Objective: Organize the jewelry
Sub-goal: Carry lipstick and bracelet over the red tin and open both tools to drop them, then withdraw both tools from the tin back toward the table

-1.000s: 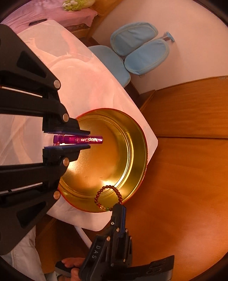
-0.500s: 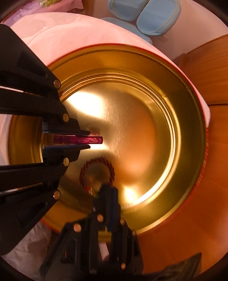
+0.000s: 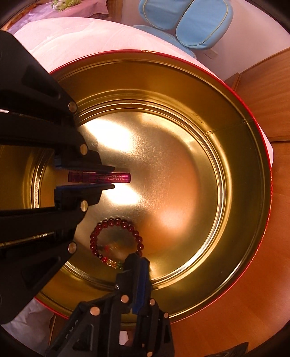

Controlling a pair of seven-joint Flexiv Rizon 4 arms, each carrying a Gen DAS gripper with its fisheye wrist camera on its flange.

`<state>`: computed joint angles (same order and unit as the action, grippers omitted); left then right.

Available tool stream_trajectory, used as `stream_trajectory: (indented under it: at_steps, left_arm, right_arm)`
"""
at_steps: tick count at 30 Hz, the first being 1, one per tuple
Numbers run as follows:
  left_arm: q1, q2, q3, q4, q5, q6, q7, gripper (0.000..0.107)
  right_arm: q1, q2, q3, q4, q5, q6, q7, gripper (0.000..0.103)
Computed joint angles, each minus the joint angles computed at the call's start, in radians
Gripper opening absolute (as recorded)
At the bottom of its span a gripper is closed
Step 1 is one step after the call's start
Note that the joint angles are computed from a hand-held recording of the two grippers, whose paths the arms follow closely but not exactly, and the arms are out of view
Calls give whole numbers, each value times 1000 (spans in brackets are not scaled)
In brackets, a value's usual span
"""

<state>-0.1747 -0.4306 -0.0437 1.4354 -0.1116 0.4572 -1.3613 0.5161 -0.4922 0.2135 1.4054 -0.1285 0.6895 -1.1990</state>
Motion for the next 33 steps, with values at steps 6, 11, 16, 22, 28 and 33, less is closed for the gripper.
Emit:
stream_trajectory:
  at_steps: [6, 11, 16, 22, 28, 33]
  left_arm:
    - [-33, 4, 10, -26, 72, 4, -22, 10]
    - [-61, 30, 17, -30, 140, 26, -26, 77]
    - [-82, 79, 30, -7, 213, 64, -58, 83]
    - [-86, 127, 25, 40, 222, 72, -127, 83]
    - [-71, 211, 23, 139, 181, 138, -223, 83]
    - [-59, 316, 15, 282, 128, 240, -315, 86]
  right_arm:
    - [15, 13, -10, 10, -41, 3, -10, 8]
    - [46, 64, -48, 90, -164, 80, 54, 65]
    - [53, 123, -67, 175, -288, 161, 142, 89]
    - [26, 161, -46, 221, -292, 200, 178, 93]
    - [-1, 210, -19, 272, -260, 258, 167, 95]
    - [-28, 263, 15, 329, -180, 369, 93, 99]
